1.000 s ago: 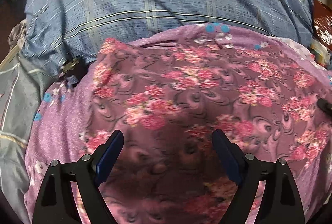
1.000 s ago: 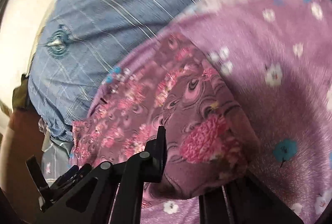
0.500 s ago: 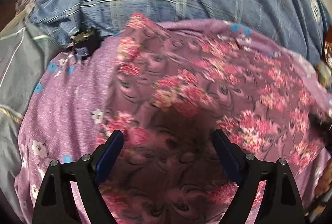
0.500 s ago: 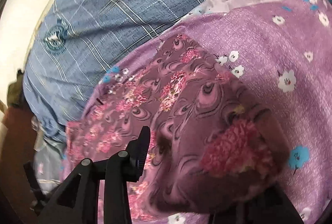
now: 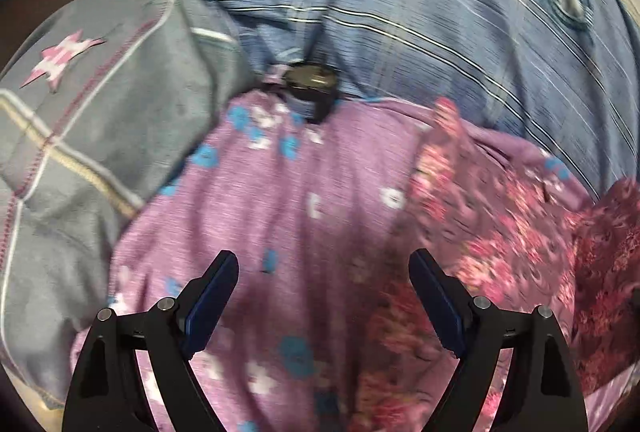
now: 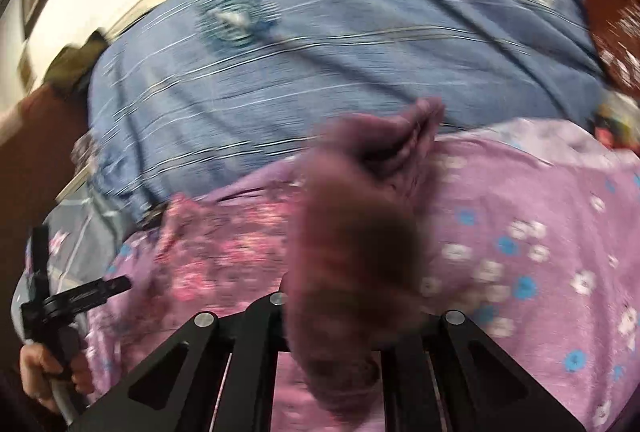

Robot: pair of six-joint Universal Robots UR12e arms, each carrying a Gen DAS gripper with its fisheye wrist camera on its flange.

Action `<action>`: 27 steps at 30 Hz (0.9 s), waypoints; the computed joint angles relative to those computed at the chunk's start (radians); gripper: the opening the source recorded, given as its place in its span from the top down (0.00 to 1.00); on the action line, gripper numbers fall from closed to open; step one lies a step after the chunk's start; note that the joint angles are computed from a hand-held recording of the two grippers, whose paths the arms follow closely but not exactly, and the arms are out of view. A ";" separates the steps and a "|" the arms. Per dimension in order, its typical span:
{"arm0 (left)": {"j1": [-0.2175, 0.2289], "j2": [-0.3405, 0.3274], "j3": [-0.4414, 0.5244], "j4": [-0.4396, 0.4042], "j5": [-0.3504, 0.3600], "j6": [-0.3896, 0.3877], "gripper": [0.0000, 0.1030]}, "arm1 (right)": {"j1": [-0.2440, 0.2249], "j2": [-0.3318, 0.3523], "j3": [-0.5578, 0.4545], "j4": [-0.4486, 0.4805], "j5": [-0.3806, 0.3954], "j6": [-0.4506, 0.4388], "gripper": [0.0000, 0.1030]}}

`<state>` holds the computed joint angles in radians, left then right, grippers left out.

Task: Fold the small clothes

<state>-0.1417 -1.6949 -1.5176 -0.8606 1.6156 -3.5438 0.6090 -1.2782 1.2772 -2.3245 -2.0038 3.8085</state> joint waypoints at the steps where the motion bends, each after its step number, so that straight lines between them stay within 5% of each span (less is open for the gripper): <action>1: 0.004 0.004 -0.001 -0.002 0.002 -0.011 0.16 | 0.006 0.020 -0.028 0.009 0.016 -0.015 0.91; 10: 0.038 0.035 -0.020 0.001 0.010 -0.069 0.16 | 0.036 0.175 -0.197 0.064 0.235 -0.091 0.91; 14: 0.043 0.035 -0.018 -0.012 0.010 -0.065 0.16 | 0.059 0.215 -0.233 0.098 0.235 -0.111 0.91; 23: 0.039 0.027 -0.014 0.005 0.012 -0.078 0.16 | 0.064 0.178 -0.142 -0.172 0.262 -0.144 0.91; 27: 0.034 0.024 -0.010 0.002 0.021 -0.079 0.16 | 0.053 0.211 -0.186 0.036 0.353 -0.182 0.85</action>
